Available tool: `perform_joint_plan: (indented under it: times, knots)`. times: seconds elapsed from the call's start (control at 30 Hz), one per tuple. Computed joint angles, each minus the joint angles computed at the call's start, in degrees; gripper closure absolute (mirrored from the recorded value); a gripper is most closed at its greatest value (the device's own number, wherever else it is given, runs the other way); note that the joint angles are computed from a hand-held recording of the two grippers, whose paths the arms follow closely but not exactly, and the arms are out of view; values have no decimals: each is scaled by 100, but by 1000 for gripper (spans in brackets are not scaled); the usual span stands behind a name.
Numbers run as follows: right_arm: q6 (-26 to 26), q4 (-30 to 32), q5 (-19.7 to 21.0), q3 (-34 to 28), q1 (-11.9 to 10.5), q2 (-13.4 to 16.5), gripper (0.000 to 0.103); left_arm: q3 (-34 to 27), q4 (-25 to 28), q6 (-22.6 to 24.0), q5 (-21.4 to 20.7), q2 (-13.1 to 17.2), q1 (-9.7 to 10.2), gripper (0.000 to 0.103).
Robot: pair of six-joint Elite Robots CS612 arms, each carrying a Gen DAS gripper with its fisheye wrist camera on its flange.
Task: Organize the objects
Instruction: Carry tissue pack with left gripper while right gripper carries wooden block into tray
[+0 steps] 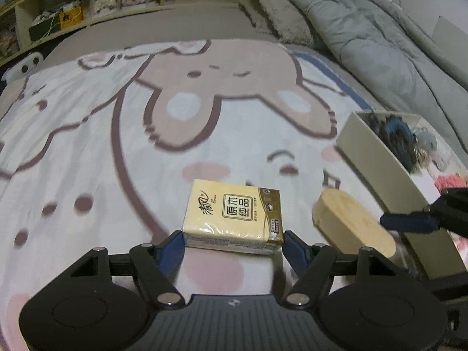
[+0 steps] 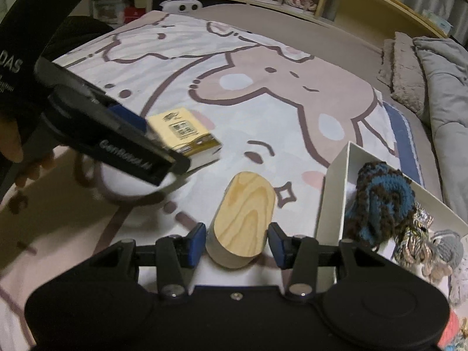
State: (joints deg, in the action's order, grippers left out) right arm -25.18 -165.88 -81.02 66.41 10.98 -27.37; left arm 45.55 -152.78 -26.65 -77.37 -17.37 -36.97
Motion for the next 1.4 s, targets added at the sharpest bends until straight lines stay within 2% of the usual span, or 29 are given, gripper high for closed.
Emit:
perform_joint_plan:
  times: [0.27, 0.33, 0.4, 0.47, 0.6, 0.7, 0.73, 0.83, 0.93, 1.03, 1.23, 1.3, 1.33, 1.37, 1.4]
  knots:
    - [-60, 117, 392, 540, -84, -337, 55, 1037, -12, -202, -289, -616, -95, 28]
    - [189, 166, 485, 586, -115, -367, 55, 1178, -105, -297, -198, -684, -129, 25]
    - [619, 269, 558, 519, -145, -342, 52, 1148, -72, -390, -12, -666, -155, 12]
    - [1011, 317, 657, 440, -178, -302, 45, 1054, -33, -469, 98, -613, -164, 12]
    - [1477, 413, 842, 315, -220, -226, 42, 867, 44, -458, 6, -500, -147, 12]
    - [1421, 392, 793, 283, -185, -203, 40, 708, 187, -358, 28, -411, -151, 14]
    - [1397, 375, 772, 284, -172, -199, 36, 689, 192, -364, 44, -399, -153, 17]
    - [1269, 284, 684, 285, -135, -183, 35, 670, 153, -393, 33, -388, -147, 26]
    - [1190, 292, 561, 237, -102, -154, 37, 706, 132, -321, -21, -411, -141, 27]
    - [1074, 247, 223, 191, -44, -117, 38, 741, 184, -250, -14, -443, -150, 28]
    - [774, 382, 1, 129, 3, -87, 34, 843, 220, -240, 19, -526, -147, 28]
    - [638, 372, -86, 141, 21, -87, 36, 887, 198, -243, 43, -551, -147, 28]
    - [556, 351, -17, 162, 14, -94, 42, 897, 191, -255, 32, -556, -143, 28]
    - [535, 484, 225, 154, -19, -108, 55, 899, 191, -273, 23, -558, -141, 28]
    - [632, 541, 252, 146, -20, -111, 56, 899, 193, -277, 23, -557, -141, 28]
